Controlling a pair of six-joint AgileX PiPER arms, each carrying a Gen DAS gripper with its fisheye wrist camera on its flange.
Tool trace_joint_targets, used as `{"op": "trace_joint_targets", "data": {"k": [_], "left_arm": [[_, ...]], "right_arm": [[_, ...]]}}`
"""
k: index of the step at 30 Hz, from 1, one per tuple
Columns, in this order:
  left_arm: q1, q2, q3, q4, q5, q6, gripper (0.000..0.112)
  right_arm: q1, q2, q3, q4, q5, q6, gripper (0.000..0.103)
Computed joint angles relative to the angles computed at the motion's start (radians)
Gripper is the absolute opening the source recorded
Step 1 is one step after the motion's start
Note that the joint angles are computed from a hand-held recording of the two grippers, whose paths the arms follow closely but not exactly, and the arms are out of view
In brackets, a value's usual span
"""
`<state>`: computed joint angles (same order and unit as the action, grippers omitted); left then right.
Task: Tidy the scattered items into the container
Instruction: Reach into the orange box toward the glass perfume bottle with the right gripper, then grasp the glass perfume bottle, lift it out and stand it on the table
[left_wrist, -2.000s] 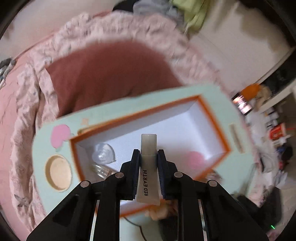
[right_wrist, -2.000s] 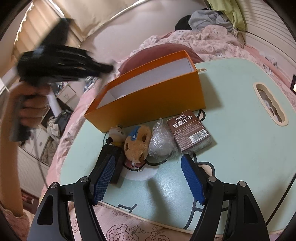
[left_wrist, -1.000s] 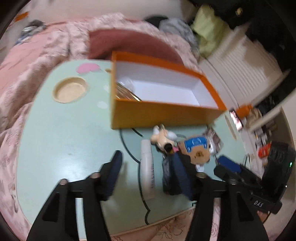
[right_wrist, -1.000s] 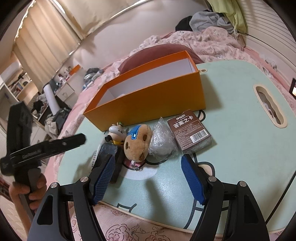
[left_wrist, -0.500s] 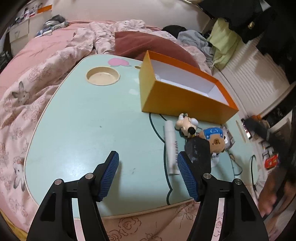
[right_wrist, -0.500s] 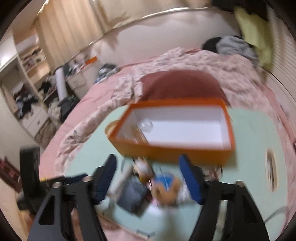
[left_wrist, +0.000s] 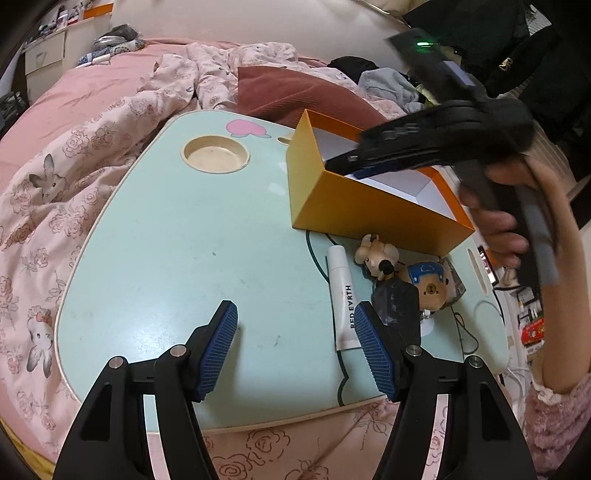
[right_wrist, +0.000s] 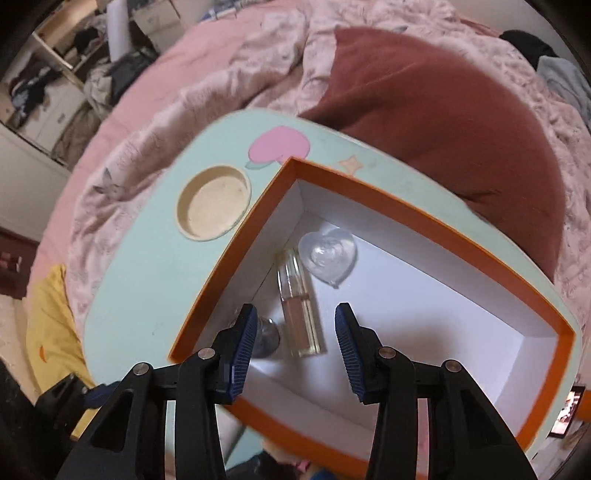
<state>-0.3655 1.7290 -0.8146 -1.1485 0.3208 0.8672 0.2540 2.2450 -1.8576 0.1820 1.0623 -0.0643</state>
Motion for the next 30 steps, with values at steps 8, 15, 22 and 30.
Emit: {"op": "trace_joint_targets", "data": {"k": [8,15,22,30], "left_arm": [[0.028,0.000,0.005,-0.044,0.025,0.048,0.066],[0.027,-0.002,0.007,-0.040,0.022,0.037,0.066],[0.025,-0.006,0.009,-0.037,0.024,0.032,0.066],[0.022,-0.005,0.009,-0.033,0.022,0.028,0.066]], "right_arm": [[0.046,0.092,-0.111,-0.145,0.055,0.118,0.024],[-0.010,0.005,-0.014,-0.076,0.000,0.116,0.017],[-0.080,-0.219,0.203,0.049,-0.128,0.021,0.017],[-0.137,-0.612,0.763,0.280,-0.406,-0.217,0.017]]}}
